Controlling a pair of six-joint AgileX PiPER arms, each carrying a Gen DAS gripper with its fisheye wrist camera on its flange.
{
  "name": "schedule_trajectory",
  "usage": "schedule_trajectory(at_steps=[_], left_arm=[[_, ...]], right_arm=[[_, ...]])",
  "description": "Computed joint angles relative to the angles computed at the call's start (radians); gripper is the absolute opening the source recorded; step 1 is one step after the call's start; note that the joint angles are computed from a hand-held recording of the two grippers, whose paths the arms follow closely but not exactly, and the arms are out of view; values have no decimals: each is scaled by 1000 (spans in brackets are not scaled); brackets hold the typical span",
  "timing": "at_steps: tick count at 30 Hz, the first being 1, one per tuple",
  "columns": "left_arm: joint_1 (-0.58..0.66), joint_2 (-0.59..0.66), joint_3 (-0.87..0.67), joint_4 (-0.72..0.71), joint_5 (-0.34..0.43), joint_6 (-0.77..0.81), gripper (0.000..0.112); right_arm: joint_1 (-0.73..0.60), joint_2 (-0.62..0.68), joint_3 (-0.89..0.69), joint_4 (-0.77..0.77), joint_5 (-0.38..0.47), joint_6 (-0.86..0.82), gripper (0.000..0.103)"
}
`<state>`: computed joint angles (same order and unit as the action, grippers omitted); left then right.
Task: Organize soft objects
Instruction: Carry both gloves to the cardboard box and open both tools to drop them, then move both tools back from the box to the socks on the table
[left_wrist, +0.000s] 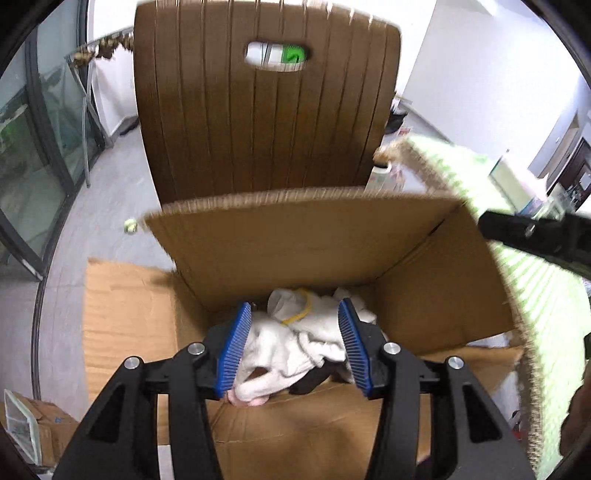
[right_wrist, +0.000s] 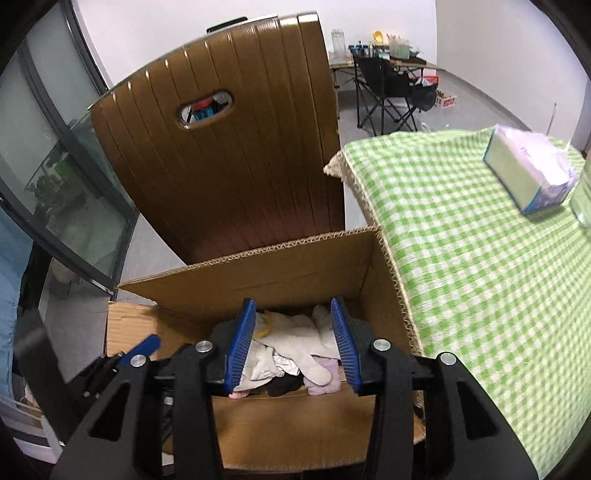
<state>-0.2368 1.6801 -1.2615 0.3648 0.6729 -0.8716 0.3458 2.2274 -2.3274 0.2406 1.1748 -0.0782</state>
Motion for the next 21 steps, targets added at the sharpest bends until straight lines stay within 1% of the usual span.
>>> schedule_trajectory(at_steps=[2, 3, 4, 7, 9, 10, 12, 13, 14, 16, 17, 19, 20, 21], left_arm=[[-15, -48, 2, 36, 7, -31, 47], [-27, -74, 3, 65, 16, -54, 49], [-35, -99, 1, 90, 25, -67, 53], [-98, -169, -5, 237, 64, -186, 57], [-156, -214, -6, 361, 95, -281, 58], [-201, -236, -10, 448, 136, -348, 60], [-270, -265, -19, 554, 191, -416, 63], [-302, -272, -26, 593, 218, -437, 66], [-350, -279, -36, 652, 259, -461, 68], [-431, -290, -52, 740, 332, -494, 73], [-457, -292, -58, 766, 354, -502, 74], [-508, -296, -67, 815, 400, -520, 76], [-535, -295, -71, 843, 426, -533, 76], [-554, -293, -74, 860, 440, -536, 79]], right_arm=[[-6, -54, 56, 2, -26, -11, 42], [-10, -94, 100, 5, -43, -21, 42], [-18, -120, 126, 10, -54, -32, 42], [-45, -238, 236, 29, -111, -70, 47], [-61, -331, 331, 44, -185, -118, 48], [-73, -390, 392, 61, -231, -150, 50], [-103, -492, 510, 130, -317, -231, 54], [-120, -551, 585, 178, -377, -286, 57], [-142, -626, 681, 244, -458, -364, 63], [-172, -719, 805, 354, -563, -490, 71], [-193, -770, 873, 430, -613, -570, 71], [-227, -813, 930, 530, -636, -668, 71], [-248, -837, 966, 598, -647, -734, 73], [-261, -854, 989, 637, -656, -773, 76]])
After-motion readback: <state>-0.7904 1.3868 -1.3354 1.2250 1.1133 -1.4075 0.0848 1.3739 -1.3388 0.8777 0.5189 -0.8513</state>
